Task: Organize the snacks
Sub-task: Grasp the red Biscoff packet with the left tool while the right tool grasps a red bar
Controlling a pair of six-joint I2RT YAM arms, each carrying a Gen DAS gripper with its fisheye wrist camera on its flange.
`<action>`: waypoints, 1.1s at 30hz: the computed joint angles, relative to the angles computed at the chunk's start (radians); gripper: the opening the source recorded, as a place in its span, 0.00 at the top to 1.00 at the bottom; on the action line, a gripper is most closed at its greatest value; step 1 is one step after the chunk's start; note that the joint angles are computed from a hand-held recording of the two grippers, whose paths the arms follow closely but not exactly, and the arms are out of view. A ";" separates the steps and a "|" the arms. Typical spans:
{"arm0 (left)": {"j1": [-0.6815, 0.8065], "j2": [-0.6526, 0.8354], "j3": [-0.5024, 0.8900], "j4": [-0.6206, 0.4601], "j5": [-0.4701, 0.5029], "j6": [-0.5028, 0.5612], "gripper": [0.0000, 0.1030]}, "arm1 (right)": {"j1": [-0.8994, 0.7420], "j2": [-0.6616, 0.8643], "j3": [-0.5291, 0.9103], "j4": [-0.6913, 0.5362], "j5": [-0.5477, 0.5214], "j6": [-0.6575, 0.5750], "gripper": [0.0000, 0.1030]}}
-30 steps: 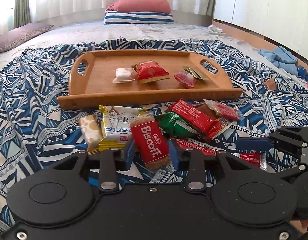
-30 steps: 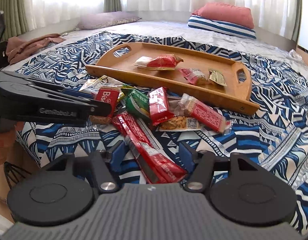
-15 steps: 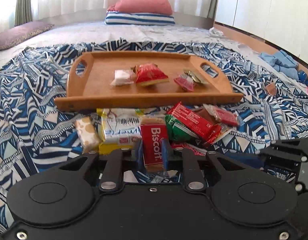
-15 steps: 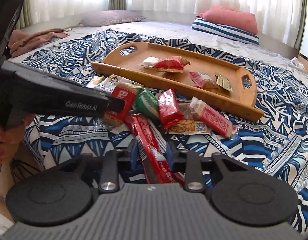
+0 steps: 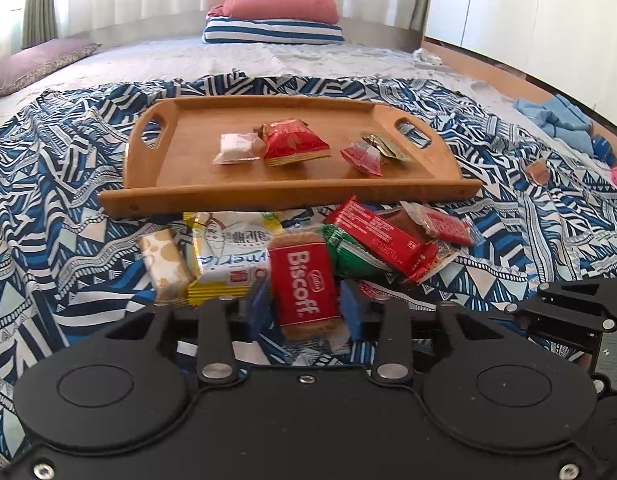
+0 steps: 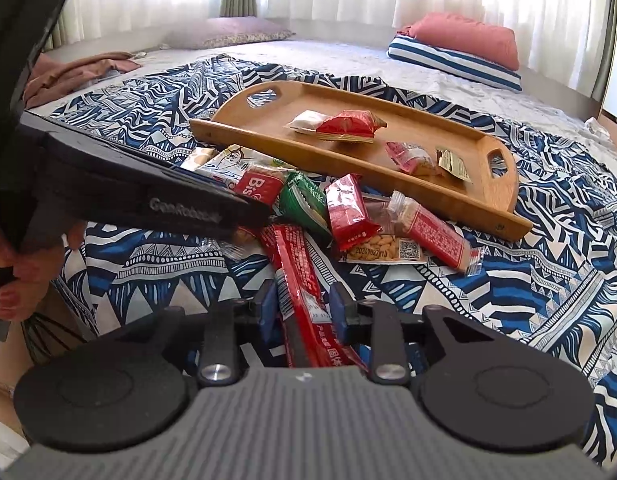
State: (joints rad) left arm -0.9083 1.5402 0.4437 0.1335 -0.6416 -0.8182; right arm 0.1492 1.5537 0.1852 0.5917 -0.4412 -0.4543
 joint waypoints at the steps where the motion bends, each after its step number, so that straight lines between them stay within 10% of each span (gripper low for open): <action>1: -0.001 0.015 0.009 0.000 -0.002 0.003 0.63 | -0.004 -0.004 -0.003 -0.001 -0.003 -0.003 0.50; 11: 0.022 0.055 0.017 0.042 0.020 0.013 0.68 | -0.116 -0.050 0.023 -0.149 -0.070 -0.062 0.35; 15: 0.022 0.044 0.014 0.034 0.023 0.001 0.68 | -0.115 -0.087 0.030 -0.229 -0.082 -0.079 0.62; 26: -0.025 -0.090 -0.019 -0.055 -0.034 -0.037 0.68 | -0.048 -0.215 -0.016 -0.263 -0.026 -0.013 0.71; 33: -0.025 -0.136 -0.035 -0.098 -0.054 -0.072 0.68 | -0.049 -0.132 0.032 -0.248 -0.064 0.067 0.47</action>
